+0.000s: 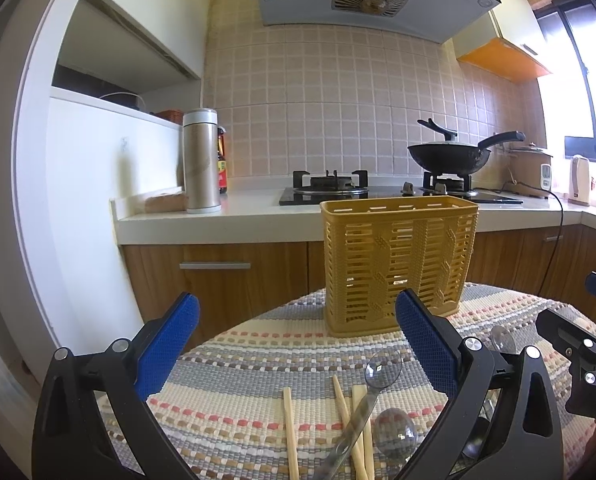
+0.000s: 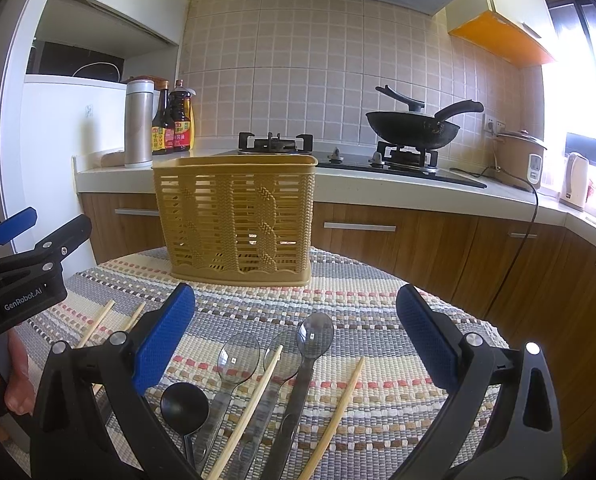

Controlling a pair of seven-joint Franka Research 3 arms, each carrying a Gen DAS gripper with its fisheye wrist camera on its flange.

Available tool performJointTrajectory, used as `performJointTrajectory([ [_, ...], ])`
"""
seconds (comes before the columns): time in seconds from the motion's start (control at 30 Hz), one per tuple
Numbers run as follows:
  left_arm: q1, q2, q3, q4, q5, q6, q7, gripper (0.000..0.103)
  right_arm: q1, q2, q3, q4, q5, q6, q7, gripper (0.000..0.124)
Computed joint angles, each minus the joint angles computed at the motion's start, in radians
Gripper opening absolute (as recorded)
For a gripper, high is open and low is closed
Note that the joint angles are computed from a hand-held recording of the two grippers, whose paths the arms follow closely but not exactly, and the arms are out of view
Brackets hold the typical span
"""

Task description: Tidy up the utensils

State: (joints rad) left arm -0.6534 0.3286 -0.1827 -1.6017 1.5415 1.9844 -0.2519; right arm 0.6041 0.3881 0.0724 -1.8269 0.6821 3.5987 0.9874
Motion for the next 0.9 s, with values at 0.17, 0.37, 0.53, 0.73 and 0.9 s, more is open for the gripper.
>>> performJointTrajectory([
  [0.17,0.0,0.005,0.001,0.007,-0.004,0.0,0.0,0.095,0.002,0.0,-0.002,0.0,0.001,0.0,0.0,0.097],
  [0.37,0.009,-0.008,0.002,-0.01,-0.017,0.013,-0.026,0.095,0.007,0.002,-0.006,0.004,0.01,-0.002,-0.009,0.097],
  [0.53,0.026,-0.018,-0.002,-0.022,-0.025,0.043,-0.043,0.095,0.016,0.008,-0.014,0.012,0.023,-0.005,-0.023,0.097],
  [0.73,0.036,-0.018,-0.005,-0.024,-0.035,0.061,-0.038,0.095,0.029,0.015,-0.026,0.026,0.049,-0.015,-0.051,0.097],
  [0.9,0.032,-0.012,-0.003,-0.017,-0.033,0.063,-0.027,0.095,0.037,0.017,-0.034,0.033,0.067,-0.023,-0.066,0.097],
])
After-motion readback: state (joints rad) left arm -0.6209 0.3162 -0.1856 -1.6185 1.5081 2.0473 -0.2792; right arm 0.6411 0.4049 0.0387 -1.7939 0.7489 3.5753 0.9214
